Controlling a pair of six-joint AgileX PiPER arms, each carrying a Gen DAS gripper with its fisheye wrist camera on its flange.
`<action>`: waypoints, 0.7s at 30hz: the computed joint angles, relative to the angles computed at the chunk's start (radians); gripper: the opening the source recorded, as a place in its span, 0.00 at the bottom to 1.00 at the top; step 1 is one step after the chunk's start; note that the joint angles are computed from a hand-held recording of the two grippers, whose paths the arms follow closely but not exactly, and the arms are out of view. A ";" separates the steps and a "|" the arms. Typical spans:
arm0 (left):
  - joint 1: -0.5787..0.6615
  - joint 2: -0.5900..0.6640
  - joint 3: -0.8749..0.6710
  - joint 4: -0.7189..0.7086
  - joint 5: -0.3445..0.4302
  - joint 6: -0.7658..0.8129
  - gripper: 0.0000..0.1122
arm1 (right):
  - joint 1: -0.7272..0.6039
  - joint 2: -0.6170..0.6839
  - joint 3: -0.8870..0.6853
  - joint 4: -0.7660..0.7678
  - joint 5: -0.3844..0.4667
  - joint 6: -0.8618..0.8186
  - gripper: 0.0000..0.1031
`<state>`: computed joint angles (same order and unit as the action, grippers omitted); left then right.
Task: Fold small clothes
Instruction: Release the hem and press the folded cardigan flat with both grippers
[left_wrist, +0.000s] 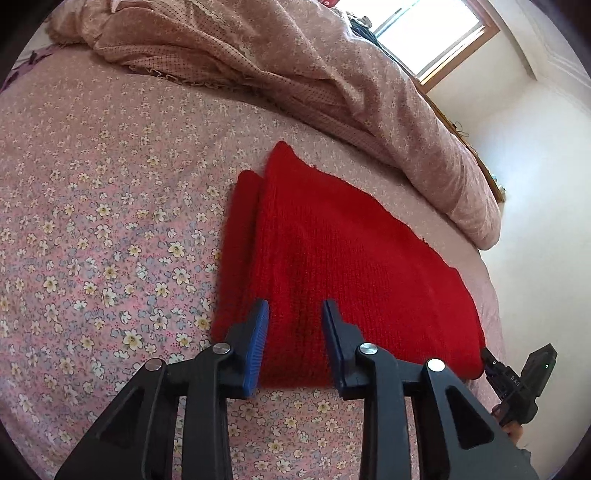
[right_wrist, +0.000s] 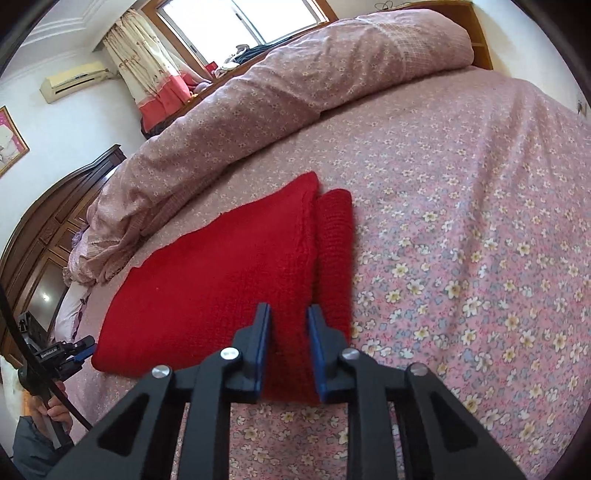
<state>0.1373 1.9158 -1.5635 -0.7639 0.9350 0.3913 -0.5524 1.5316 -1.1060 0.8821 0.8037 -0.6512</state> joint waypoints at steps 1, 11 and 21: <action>-0.001 -0.003 0.001 0.000 -0.001 0.006 0.19 | 0.001 0.000 -0.001 -0.003 0.000 0.004 0.20; -0.064 -0.087 0.095 0.098 -0.040 0.051 0.00 | -0.003 -0.029 0.018 0.003 -0.002 -0.022 0.13; -0.048 0.018 -0.060 0.110 -0.026 -0.014 0.19 | -0.003 -0.019 0.014 -0.017 0.007 0.008 0.14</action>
<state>0.0893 1.9335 -1.6237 -0.6536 0.9095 0.3777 -0.5551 1.5128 -1.0919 0.8647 0.8109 -0.6428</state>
